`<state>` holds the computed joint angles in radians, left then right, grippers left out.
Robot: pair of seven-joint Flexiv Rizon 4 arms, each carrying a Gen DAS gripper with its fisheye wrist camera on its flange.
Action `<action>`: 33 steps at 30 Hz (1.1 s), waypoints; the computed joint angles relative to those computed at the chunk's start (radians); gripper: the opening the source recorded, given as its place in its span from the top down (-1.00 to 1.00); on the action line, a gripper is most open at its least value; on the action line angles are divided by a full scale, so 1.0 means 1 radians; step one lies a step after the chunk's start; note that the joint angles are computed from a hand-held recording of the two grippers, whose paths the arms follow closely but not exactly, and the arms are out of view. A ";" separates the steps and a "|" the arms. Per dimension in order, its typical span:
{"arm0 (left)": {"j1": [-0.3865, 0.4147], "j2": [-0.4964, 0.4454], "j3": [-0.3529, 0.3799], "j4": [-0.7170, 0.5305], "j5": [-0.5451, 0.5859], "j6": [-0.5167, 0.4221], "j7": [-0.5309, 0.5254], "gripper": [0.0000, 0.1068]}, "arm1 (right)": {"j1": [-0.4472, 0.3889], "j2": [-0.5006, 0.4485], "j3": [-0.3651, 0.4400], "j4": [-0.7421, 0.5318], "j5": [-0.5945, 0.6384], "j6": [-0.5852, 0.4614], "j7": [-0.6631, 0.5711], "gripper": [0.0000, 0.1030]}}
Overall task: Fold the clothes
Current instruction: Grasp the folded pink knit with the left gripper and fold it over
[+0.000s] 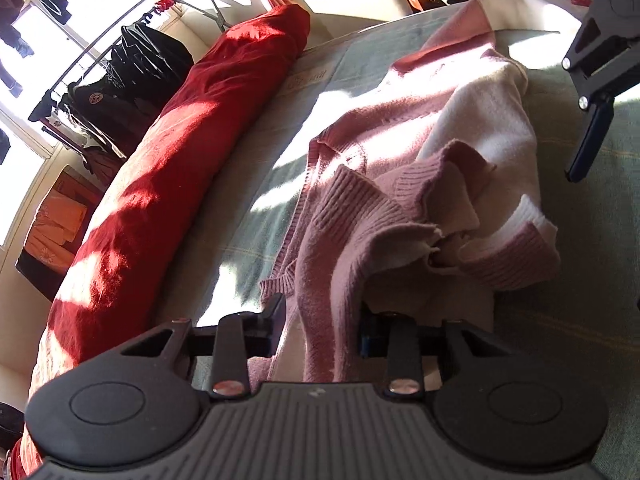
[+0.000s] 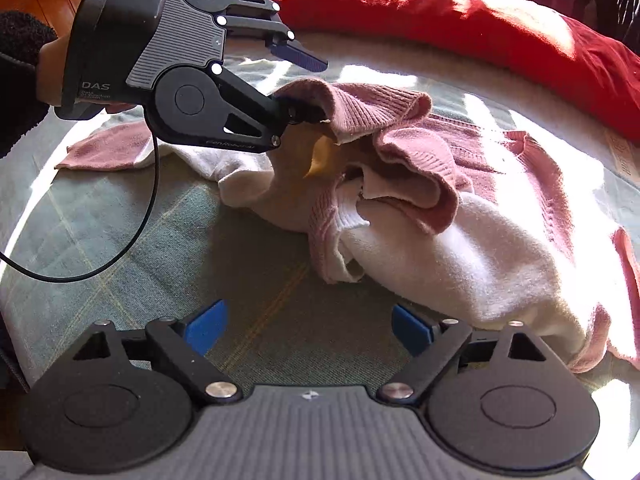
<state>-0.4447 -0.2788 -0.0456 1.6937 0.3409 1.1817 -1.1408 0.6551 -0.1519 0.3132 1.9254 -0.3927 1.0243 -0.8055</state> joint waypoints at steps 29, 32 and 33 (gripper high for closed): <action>0.054 0.076 -0.017 0.076 -0.166 0.009 -0.097 0.80 | -0.046 0.045 -0.041 0.036 -0.200 -0.012 0.193 0.96; 0.052 0.080 -0.018 0.076 -0.137 -0.003 -0.117 0.80 | -0.067 0.052 -0.017 0.046 -0.086 0.046 0.122 0.74; 0.050 0.078 -0.016 0.073 -0.122 0.001 -0.130 0.80 | -0.065 0.051 -0.013 0.047 -0.070 0.053 0.119 0.71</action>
<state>-0.3951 -0.2006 -0.0620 1.7670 0.2191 1.1823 -1.2704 0.5899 -0.1007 0.3003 1.9722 -0.4623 1.0777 -0.6862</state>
